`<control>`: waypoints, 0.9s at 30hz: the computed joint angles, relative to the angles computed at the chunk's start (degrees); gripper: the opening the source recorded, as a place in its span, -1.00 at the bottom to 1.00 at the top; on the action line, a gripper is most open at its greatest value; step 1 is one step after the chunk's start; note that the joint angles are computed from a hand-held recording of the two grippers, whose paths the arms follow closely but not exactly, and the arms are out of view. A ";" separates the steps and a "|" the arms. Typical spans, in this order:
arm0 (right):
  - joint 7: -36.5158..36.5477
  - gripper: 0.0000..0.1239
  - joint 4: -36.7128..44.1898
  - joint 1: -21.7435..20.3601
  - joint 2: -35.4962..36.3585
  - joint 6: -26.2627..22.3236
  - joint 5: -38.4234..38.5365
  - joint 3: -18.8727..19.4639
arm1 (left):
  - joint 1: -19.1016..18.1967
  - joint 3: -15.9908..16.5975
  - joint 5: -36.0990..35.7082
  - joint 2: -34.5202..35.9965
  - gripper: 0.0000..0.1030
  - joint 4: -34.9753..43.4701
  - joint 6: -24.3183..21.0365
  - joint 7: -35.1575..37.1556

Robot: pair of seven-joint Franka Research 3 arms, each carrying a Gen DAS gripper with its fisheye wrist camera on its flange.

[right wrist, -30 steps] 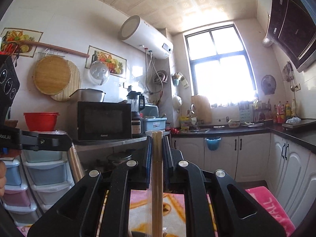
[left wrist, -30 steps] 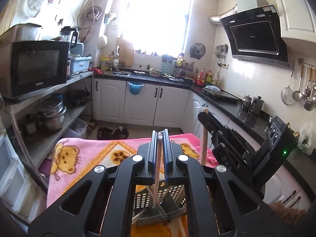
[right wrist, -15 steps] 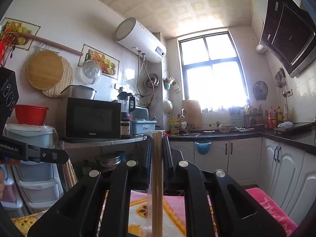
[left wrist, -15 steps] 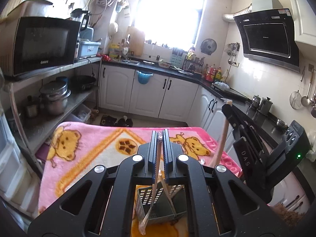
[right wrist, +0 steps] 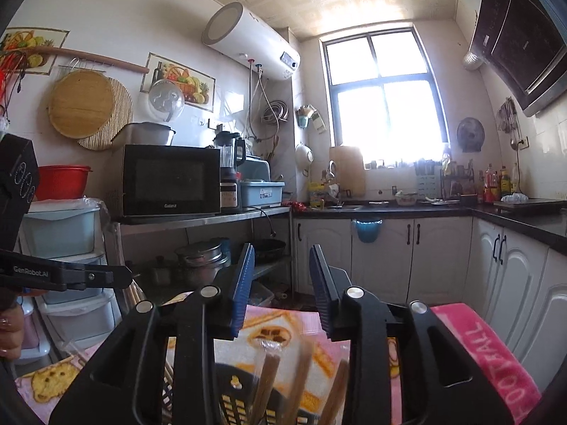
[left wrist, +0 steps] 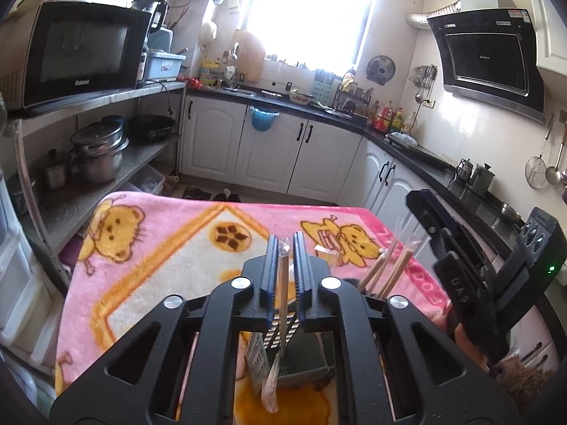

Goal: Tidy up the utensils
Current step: 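Lower the chopstick into the caddy and open the right gripper, then move the right gripper to the loose chopsticks and close on one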

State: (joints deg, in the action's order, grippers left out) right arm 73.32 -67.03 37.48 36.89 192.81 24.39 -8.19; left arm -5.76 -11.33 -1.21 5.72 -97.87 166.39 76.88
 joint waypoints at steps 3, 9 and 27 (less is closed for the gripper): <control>0.86 -0.34 -3.28 1.94 -2.37 -1.65 0.96 -2.55 | 0.00 0.26 0.39 -0.88 -0.59 -1.39 0.02 -0.91; 4.52 -0.12 -11.53 4.05 -8.25 -4.75 -0.32 -4.94 | -0.18 0.55 0.34 -2.98 -0.06 -4.25 0.98 -1.36; 17.14 0.42 -28.25 2.36 -20.89 -13.94 -11.39 -3.44 | -2.19 2.06 2.10 -11.58 0.80 -15.41 3.01 -9.09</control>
